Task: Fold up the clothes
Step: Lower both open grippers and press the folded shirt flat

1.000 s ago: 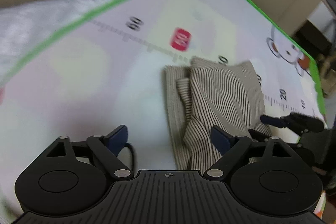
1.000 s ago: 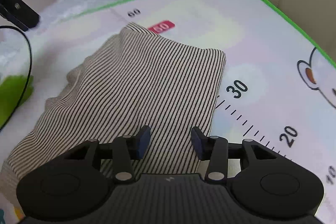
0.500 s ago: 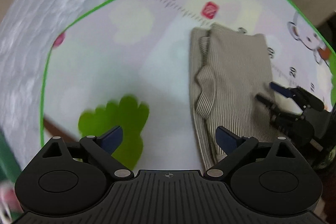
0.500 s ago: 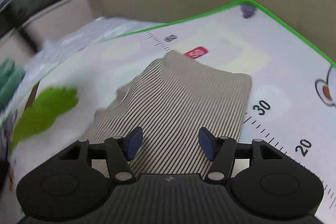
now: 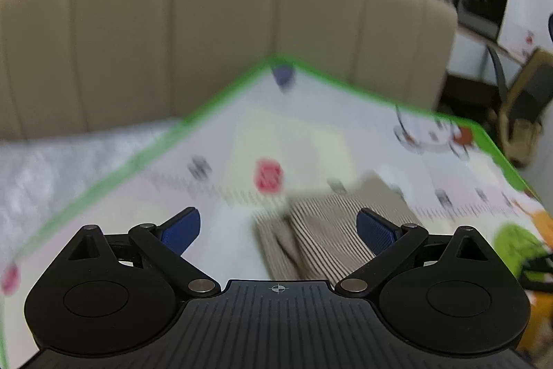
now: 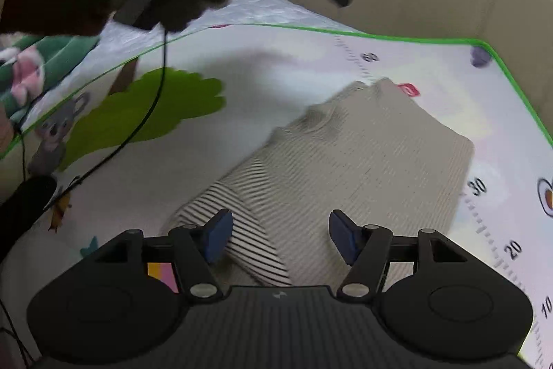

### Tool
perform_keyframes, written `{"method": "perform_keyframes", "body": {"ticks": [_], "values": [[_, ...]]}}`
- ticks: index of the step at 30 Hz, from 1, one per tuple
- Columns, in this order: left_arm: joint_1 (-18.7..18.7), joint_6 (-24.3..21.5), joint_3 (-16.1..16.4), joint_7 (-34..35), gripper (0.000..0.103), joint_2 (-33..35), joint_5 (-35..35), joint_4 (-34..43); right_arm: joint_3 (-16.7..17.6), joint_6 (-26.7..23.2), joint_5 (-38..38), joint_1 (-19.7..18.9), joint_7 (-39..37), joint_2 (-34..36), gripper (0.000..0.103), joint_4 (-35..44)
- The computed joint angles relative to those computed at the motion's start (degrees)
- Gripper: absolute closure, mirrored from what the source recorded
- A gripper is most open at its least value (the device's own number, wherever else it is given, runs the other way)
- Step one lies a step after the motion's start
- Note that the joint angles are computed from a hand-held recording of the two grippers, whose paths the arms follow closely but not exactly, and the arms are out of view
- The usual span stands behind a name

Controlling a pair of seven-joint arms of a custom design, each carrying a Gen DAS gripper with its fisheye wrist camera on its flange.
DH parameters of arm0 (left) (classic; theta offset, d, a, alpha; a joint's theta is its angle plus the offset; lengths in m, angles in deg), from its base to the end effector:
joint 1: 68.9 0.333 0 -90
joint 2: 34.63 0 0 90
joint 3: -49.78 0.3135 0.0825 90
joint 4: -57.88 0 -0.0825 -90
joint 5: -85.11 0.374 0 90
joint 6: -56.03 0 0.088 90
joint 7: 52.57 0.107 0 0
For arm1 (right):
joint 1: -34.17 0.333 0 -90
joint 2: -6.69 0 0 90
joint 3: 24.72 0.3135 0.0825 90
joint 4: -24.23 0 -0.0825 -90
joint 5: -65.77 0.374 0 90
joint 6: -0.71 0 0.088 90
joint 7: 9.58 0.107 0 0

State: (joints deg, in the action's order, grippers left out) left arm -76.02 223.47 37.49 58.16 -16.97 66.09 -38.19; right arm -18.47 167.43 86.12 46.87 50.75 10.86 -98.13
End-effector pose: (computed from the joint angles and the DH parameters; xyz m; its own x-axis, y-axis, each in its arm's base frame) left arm 0.6591 -0.1893 0.5390 -0.3962 -0.9151 0.0748 -0.5488 0.1707 -0.8183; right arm 0.5640 0.1700 0.4554 0.4894 -0.8709 0.0448 -0.6413 -0.3942 -0.6583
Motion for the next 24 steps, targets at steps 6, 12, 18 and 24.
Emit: {"method": "perform_keyframes", "body": {"ticks": [6, 12, 18, 24], "values": [[3.0, -0.2, -3.0, 7.6, 0.003, -4.0, -3.9, -4.6, -0.3, -5.5, -4.4, 1.4, 5.3, -0.2, 0.041, -1.1], [2.9, -12.6, -1.9, 18.4, 0.003, -13.0, -10.1, -14.8, -1.7, -0.7, -1.4, 1.3, 9.9, -6.2, 0.05, -7.5], [1.4, -32.9, 1.2, 19.2, 0.015, -16.0, -17.9, -16.6, -1.3, -0.4, -32.7, -5.7, 43.7, -12.6, 0.07, -15.2], [0.2, -43.4, 1.2, 11.4, 0.029, -10.5, -17.1, -11.2, -2.3, 1.4, -40.2, -4.4, 50.8, -11.5, 0.068, -16.8]]}}
